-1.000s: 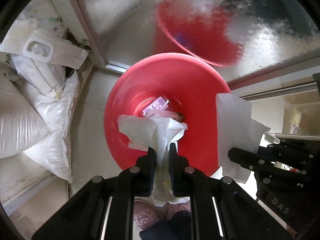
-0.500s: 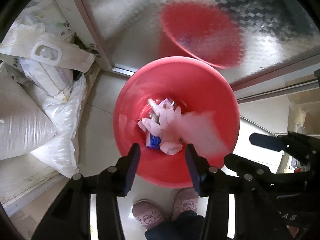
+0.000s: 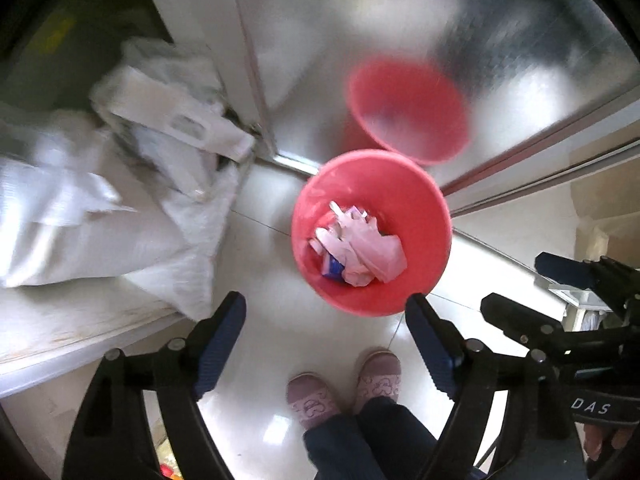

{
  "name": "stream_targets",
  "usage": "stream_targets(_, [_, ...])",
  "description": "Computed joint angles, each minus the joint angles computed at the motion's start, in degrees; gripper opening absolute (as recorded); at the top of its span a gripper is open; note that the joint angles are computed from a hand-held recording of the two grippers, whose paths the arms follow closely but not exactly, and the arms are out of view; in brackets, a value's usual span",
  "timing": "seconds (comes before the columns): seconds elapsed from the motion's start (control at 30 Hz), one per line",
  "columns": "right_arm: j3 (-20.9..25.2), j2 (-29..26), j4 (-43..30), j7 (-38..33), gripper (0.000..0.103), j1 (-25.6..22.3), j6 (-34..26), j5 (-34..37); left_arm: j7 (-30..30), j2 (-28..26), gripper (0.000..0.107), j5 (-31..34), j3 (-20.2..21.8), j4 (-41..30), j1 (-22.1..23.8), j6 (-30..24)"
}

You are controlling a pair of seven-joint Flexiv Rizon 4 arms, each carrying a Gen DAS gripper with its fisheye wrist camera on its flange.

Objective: Collect trash
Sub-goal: 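Raise both grippers back up toward the counter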

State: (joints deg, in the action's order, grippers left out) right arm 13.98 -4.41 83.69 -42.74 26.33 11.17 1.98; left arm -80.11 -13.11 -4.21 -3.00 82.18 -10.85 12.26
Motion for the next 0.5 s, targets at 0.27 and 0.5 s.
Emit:
stream_targets(0.27, [-0.09,-0.03,-15.38,3.14,0.082,3.24,-10.73,-6.54,-1.32,2.07,0.084,-1.71,-0.08,-13.82,2.0,-11.56])
stream_targets(0.5, [-0.26,-3.25,-33.6,3.16,0.09,7.93,-23.2,-9.65,-1.26,-0.44,0.089,-0.34,-0.89,-34.33,2.69,-27.47])
